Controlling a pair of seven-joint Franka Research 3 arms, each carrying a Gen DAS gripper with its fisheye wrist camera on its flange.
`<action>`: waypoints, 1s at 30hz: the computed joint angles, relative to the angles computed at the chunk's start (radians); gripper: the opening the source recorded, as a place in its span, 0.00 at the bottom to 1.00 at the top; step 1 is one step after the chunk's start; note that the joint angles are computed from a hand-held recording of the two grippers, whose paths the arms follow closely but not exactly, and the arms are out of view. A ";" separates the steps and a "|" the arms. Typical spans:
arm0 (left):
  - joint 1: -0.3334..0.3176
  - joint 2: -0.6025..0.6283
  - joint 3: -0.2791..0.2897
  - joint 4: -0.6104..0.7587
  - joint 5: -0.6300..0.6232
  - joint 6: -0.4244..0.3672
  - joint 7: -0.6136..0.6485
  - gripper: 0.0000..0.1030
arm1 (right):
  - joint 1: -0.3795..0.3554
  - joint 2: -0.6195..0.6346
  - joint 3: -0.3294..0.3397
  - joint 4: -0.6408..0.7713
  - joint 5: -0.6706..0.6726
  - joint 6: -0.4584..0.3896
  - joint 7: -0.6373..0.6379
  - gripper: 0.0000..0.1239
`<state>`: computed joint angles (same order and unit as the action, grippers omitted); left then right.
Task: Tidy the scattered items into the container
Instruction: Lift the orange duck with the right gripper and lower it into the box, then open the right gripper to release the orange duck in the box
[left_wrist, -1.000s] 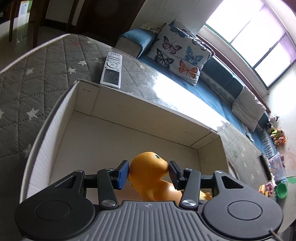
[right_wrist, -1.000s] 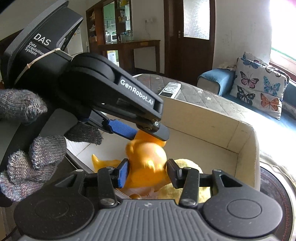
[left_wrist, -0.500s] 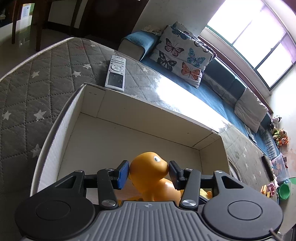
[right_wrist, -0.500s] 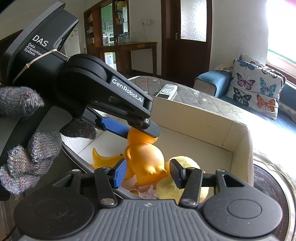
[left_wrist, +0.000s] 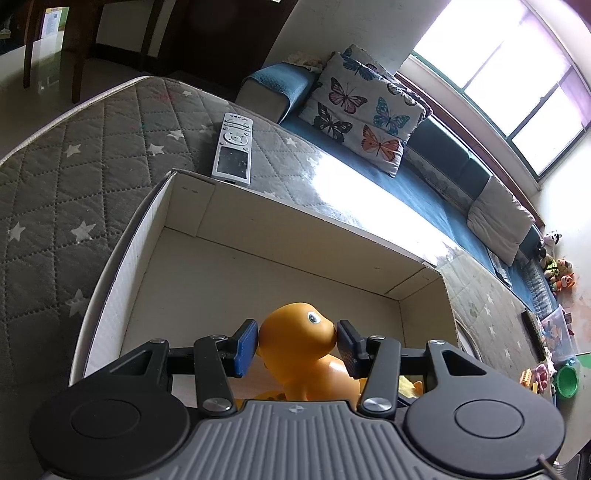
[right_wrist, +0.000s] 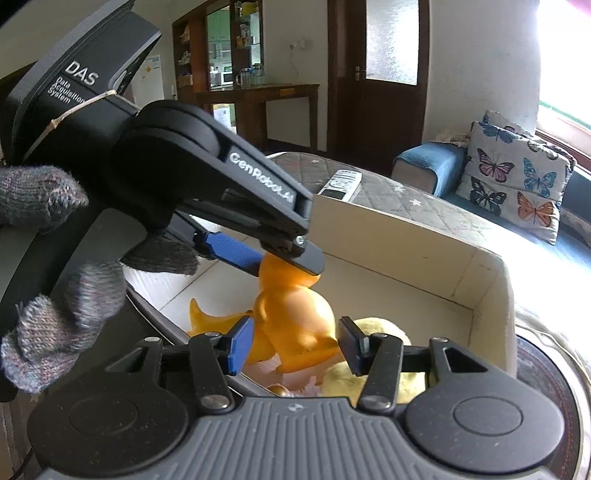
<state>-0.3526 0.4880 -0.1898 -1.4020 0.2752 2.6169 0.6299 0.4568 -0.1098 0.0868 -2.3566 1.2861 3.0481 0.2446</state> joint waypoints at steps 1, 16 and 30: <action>0.000 0.001 -0.001 0.002 0.000 -0.001 0.003 0.49 | 0.000 0.003 0.002 0.001 -0.003 0.005 0.001 0.39; 0.003 -0.024 -0.001 -0.019 -0.005 0.008 0.029 0.47 | 0.002 0.002 -0.002 -0.011 -0.082 -0.003 0.083 0.23; -0.015 -0.117 -0.007 -0.132 0.039 0.040 -0.008 0.47 | 0.040 -0.116 -0.026 -0.077 0.163 0.049 -0.124 0.39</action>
